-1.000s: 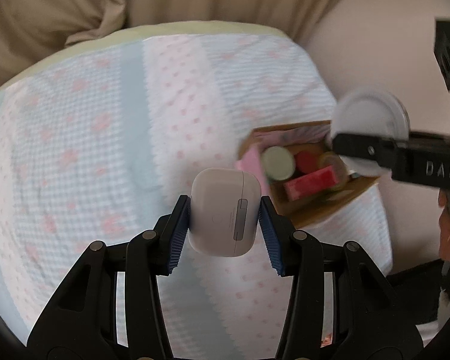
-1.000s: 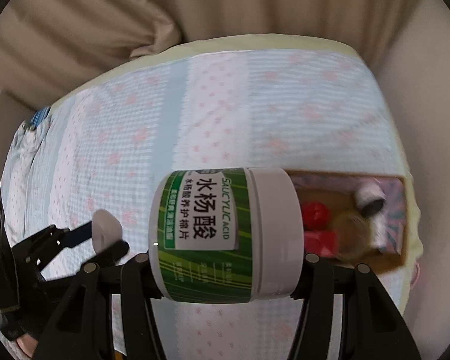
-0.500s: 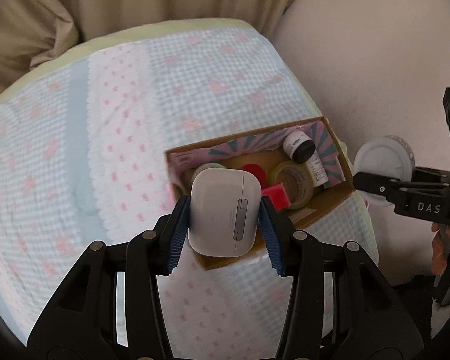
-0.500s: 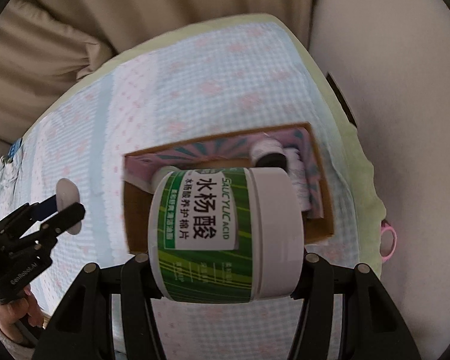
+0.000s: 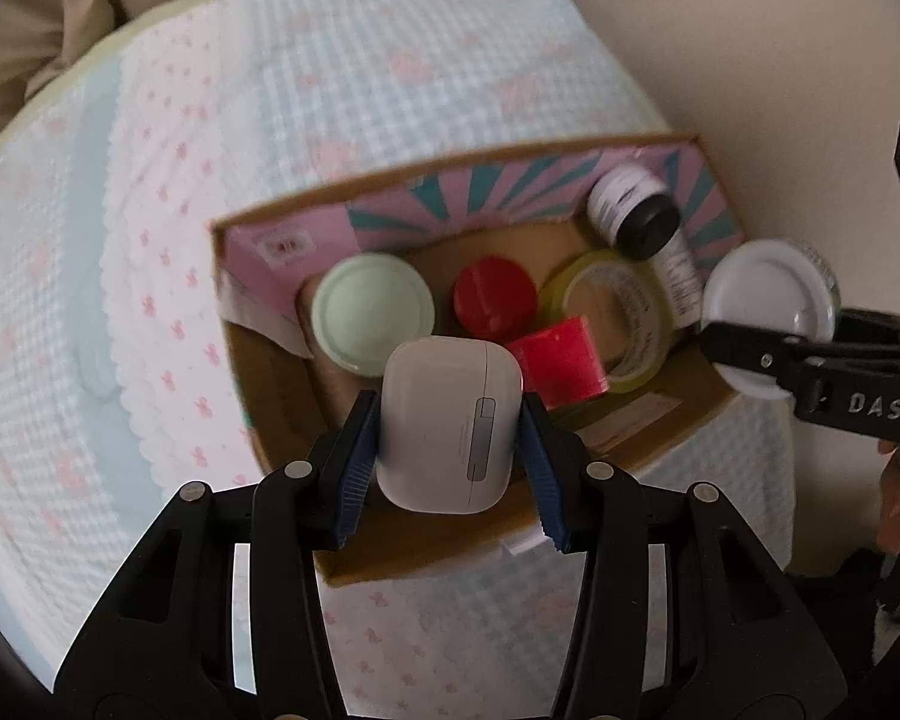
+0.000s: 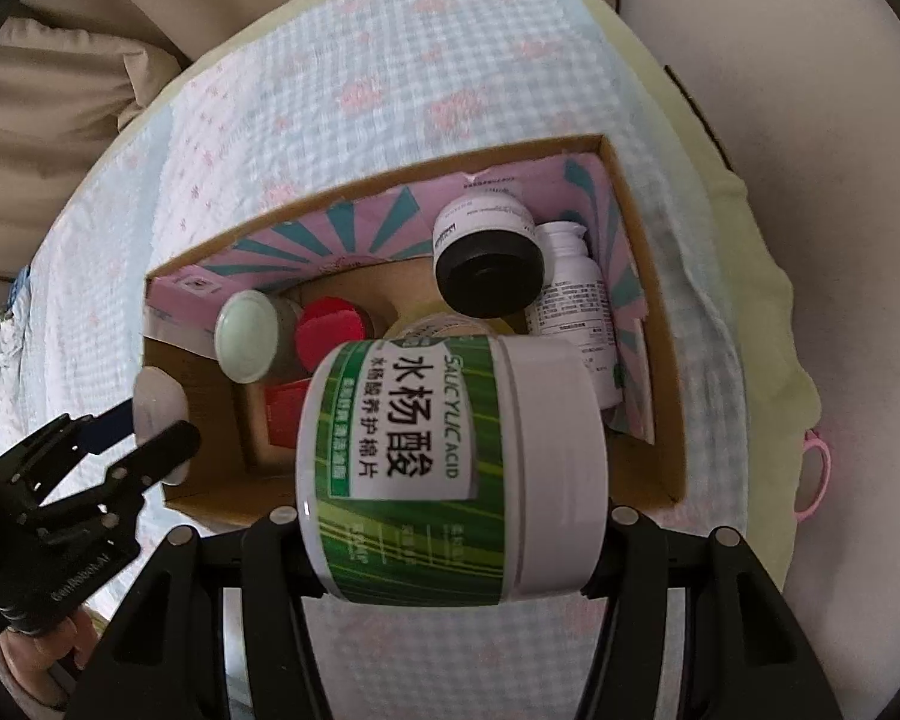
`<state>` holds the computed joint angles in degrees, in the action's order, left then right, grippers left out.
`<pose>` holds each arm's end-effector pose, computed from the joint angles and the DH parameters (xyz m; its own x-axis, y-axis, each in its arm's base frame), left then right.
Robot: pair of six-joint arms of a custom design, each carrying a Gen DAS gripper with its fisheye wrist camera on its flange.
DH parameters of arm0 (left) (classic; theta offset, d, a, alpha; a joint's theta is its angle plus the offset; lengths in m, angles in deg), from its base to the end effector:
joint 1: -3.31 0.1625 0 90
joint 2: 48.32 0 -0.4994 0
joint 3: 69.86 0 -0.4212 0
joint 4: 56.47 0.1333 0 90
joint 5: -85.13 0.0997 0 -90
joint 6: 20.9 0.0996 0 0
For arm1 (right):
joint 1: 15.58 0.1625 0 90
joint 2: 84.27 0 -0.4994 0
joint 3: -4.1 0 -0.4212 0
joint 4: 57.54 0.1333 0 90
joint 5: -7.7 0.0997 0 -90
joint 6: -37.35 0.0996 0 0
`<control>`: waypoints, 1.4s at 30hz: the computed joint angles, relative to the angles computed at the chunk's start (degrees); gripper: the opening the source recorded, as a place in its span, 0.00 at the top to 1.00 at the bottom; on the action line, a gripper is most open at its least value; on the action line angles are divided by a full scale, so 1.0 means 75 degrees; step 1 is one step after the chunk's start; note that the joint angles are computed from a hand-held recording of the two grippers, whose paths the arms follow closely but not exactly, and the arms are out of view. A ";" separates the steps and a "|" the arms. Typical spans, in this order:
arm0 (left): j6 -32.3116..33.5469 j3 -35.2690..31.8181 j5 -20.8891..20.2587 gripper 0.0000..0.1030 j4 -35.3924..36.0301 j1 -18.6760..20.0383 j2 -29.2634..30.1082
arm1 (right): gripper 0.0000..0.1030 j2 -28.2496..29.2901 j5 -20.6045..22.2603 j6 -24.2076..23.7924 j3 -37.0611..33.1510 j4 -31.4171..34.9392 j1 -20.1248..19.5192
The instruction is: Organize rigid objects
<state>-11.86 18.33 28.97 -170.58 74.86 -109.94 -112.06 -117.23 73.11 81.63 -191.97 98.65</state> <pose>-0.0457 -0.7334 0.3266 -0.7210 0.4309 -0.5427 0.4349 0.8911 0.1298 0.4002 -0.7034 -0.0166 -0.8278 0.2184 0.5167 0.0926 0.9617 -0.2581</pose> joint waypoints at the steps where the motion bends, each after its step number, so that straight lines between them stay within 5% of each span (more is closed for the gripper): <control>1: 0.0043 0.0049 0.0077 0.59 -0.0015 0.0023 0.0034 | 0.49 0.0043 -0.0001 -0.0103 -0.0007 -0.0018 -0.0030; 14: 0.1696 0.0627 0.0698 0.57 -0.0589 0.0069 0.0092 | 0.45 0.0209 0.0225 0.0105 0.0069 -0.0133 -0.0317; 15: 0.1893 0.0661 0.0689 0.48 -0.0624 0.0063 0.0067 | 0.30 0.0205 0.0265 0.0123 0.0088 -0.0175 -0.0320; 16: 0.2136 0.0732 0.0720 0.17 -0.0676 0.0038 0.0021 | 0.17 0.0175 0.0279 0.0090 0.0155 -0.0342 -0.0311; 17: 0.2317 0.0813 0.0774 0.00 -0.0768 0.0013 -0.0027 | 0.00 0.0138 0.0205 0.0090 0.0202 -0.0428 -0.0271; 22: 0.2569 0.0931 0.0710 0.00 -0.0969 0.0021 -0.0231 | 0.00 -0.0039 -0.0706 0.0417 0.0339 -0.0275 -0.0013; 42: 0.2060 0.0699 0.0155 0.00 -0.0610 -0.0020 -0.0775 | 0.00 -0.0202 -0.0715 0.0533 0.0463 -0.0318 0.0332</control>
